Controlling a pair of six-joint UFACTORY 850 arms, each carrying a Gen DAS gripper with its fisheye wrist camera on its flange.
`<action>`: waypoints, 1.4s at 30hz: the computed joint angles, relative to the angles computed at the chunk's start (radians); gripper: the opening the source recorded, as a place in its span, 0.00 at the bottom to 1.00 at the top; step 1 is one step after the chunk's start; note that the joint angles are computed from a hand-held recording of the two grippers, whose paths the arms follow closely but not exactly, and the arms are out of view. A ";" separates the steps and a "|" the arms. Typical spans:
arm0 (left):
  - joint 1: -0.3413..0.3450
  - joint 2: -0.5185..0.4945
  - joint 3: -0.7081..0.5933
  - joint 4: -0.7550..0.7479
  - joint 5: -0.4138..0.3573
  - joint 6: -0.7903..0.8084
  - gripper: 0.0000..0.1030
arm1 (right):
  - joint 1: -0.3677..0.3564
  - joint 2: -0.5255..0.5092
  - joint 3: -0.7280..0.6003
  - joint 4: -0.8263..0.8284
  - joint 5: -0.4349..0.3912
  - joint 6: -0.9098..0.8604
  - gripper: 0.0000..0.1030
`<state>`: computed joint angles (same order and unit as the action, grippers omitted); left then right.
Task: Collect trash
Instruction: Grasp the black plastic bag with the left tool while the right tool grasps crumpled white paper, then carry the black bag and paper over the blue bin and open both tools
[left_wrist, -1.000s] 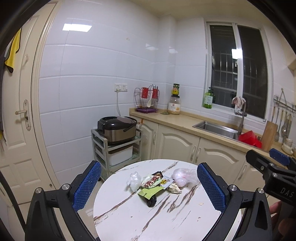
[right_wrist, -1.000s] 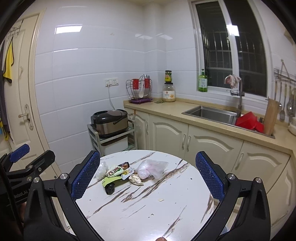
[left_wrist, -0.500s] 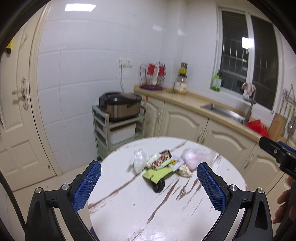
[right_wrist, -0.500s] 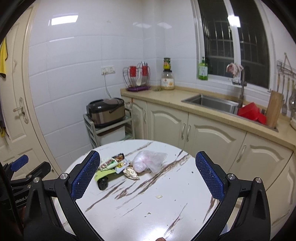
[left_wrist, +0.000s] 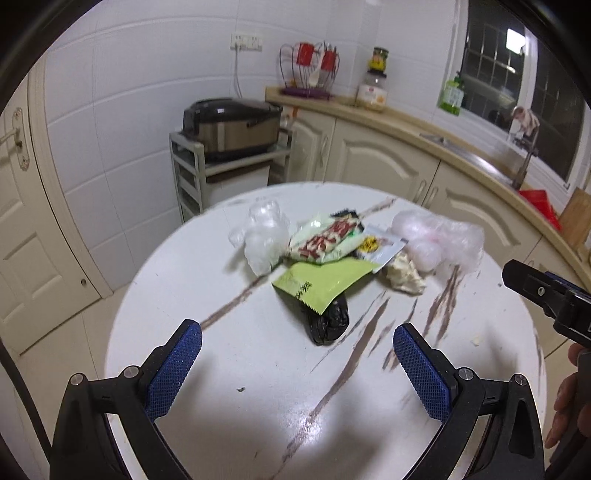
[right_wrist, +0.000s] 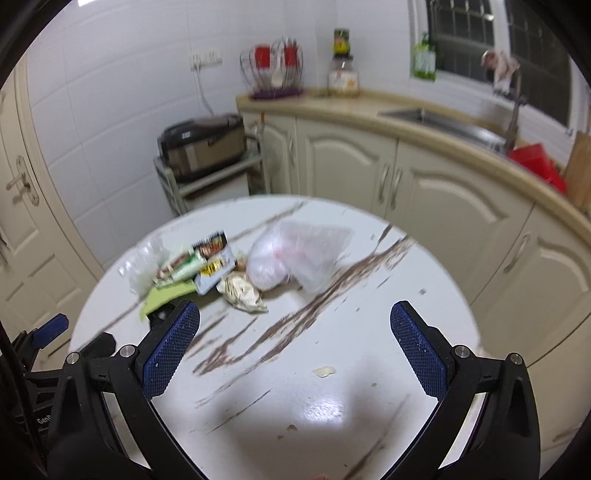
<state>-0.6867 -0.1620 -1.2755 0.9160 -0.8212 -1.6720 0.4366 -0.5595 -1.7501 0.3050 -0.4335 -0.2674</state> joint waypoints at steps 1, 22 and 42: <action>0.016 -0.016 -0.013 -0.019 0.015 0.021 0.98 | 0.001 -0.023 -0.021 0.012 -0.021 -0.010 1.00; 0.232 -0.205 -0.176 -0.172 0.213 0.259 0.30 | 0.053 -0.414 -0.502 0.033 -0.334 -0.008 0.81; 0.049 -0.029 0.018 0.014 0.153 0.025 0.28 | -0.008 -0.149 -0.092 0.313 -0.184 -0.311 0.25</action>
<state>-0.6374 -0.1913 -1.2579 0.9298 -0.6683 -1.6473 0.4291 -0.7085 -1.8421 0.6180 -0.6175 -0.5787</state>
